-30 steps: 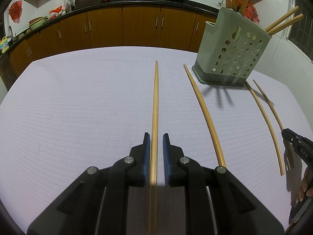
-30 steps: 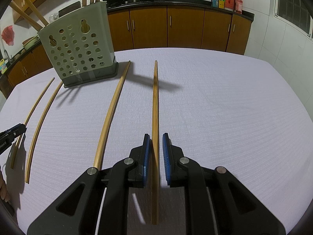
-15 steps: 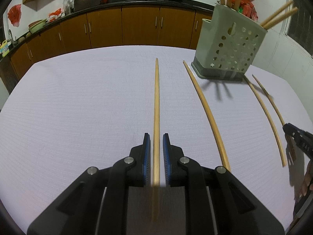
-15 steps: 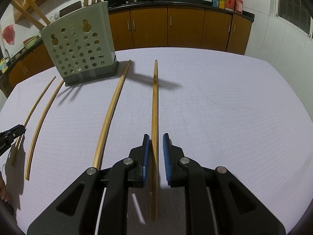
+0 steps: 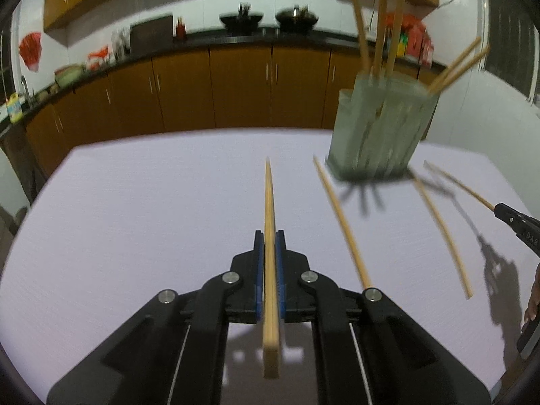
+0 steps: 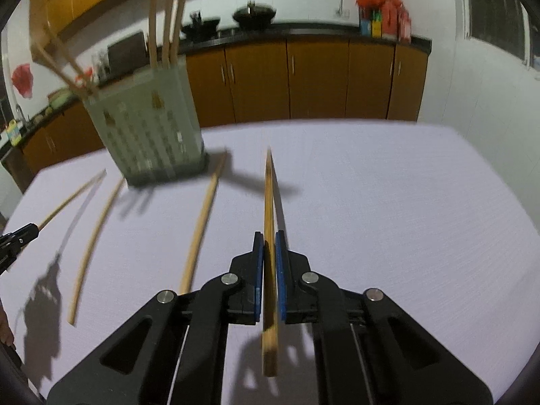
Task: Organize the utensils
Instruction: 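Raise both chopsticks over the green holder and open both tools to release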
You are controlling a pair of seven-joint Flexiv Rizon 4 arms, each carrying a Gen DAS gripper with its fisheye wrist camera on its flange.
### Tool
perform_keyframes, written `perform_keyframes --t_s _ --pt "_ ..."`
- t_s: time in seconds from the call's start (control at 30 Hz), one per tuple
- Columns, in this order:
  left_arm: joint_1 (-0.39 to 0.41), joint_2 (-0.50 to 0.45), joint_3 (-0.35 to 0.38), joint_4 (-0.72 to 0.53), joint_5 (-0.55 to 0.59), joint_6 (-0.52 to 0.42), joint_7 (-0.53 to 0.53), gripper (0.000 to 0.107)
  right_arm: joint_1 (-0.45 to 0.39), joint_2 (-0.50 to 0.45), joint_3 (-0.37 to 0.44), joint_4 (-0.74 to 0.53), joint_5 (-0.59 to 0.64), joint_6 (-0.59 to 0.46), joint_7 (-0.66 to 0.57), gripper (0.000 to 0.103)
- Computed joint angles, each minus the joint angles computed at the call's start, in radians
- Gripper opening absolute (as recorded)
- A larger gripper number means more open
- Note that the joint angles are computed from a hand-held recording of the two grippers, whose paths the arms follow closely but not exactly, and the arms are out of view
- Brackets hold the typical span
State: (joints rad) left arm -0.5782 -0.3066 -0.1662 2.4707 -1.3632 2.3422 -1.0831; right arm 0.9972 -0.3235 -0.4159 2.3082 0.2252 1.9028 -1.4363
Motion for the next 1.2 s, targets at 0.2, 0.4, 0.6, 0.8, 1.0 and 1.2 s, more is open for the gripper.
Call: perform_keyframes --t_s 0.2,0.4,0.6,0.8,1.0,1.2 --pt "0.009 0.063 0.013 -0.019 0.047 0.064 0.025 0.008 0.110 0.049 -0.103 -0.021 0.079 0.057 -0.087 0.008" --pt "0.032 0.105 0.017 -0.050 0.102 0.072 0.059 0.008 0.144 0.079 -0.124 -0.071 0.155 0.063 -0.170 0.008" --pt "0.041 0.168 0.015 -0.042 0.153 0.024 0.092 0.008 0.190 0.145 -0.144 -0.090 0.205 0.058 -0.254 0.008" --pt "0.022 0.214 -0.008 -0.062 0.090 -0.027 0.228 0.008 0.013 0.216 0.071 -0.112 0.167 0.075 -0.262 0.008" --pt "0.002 0.210 -0.041 -0.123 -0.106 -0.029 0.461 0.008 -0.105 0.228 0.220 -0.135 0.130 0.091 -0.276 0.008" --pt "0.017 0.248 -0.024 -0.098 0.023 -0.091 0.343 0.008 -0.261 0.208 0.385 -0.156 0.054 0.112 -0.222 0.008"
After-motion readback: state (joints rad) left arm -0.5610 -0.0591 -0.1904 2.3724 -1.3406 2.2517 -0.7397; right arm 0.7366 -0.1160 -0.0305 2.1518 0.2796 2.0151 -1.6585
